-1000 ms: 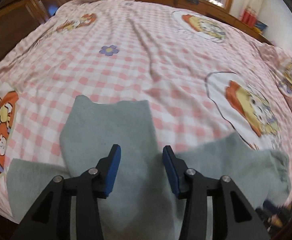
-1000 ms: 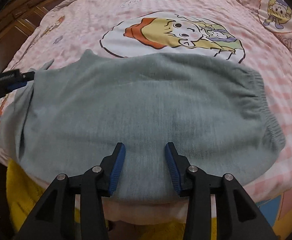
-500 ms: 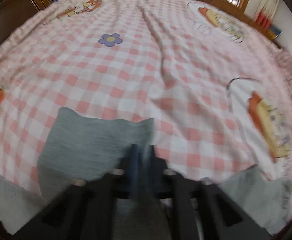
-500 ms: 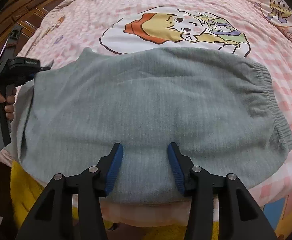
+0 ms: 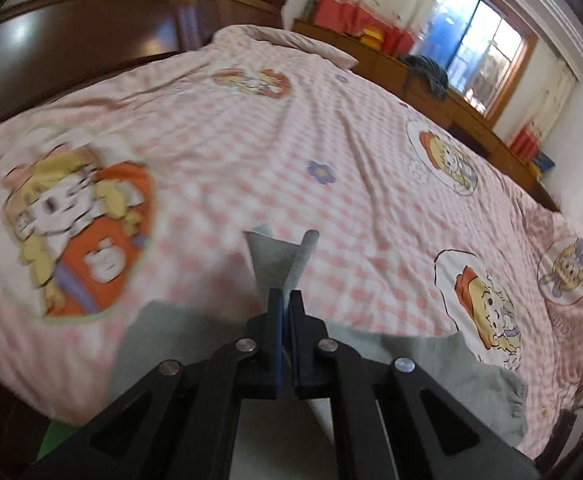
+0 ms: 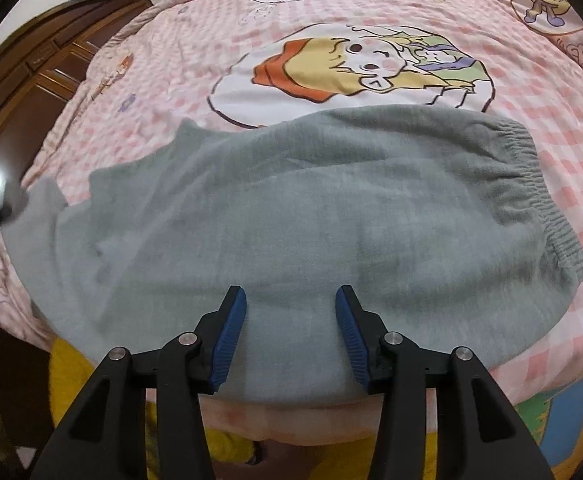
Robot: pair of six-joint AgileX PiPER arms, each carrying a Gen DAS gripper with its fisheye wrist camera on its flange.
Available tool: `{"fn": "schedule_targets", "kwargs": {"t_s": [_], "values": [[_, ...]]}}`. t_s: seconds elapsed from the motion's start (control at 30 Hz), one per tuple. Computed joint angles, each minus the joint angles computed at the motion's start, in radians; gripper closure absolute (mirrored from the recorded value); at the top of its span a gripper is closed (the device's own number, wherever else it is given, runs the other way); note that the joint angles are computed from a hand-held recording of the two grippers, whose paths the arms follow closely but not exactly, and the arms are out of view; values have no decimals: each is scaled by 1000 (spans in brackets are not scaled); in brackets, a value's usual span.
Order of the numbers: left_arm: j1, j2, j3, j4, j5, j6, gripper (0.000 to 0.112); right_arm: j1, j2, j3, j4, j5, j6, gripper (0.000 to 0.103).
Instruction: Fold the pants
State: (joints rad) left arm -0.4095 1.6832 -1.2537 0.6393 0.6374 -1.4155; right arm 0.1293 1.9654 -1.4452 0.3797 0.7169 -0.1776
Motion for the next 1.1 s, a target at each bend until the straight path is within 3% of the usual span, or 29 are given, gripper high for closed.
{"fn": "schedule_targets", "kwargs": {"t_s": [0.3,0.43,0.77,1.1], "values": [[29,-187,349,34,-87,-172,110,98,-42,18,-52,22,13,55],[77,-181,451,-34,-198,-152,110,153,-54,28,-82,24,-6,55],[86,-146,492,-23,-289,-154,109,275,-65,62,-97,21,-63,55],[98,-126,502,14,-360,-205,95,341,-43,56,-145,6,-26,55]]}}
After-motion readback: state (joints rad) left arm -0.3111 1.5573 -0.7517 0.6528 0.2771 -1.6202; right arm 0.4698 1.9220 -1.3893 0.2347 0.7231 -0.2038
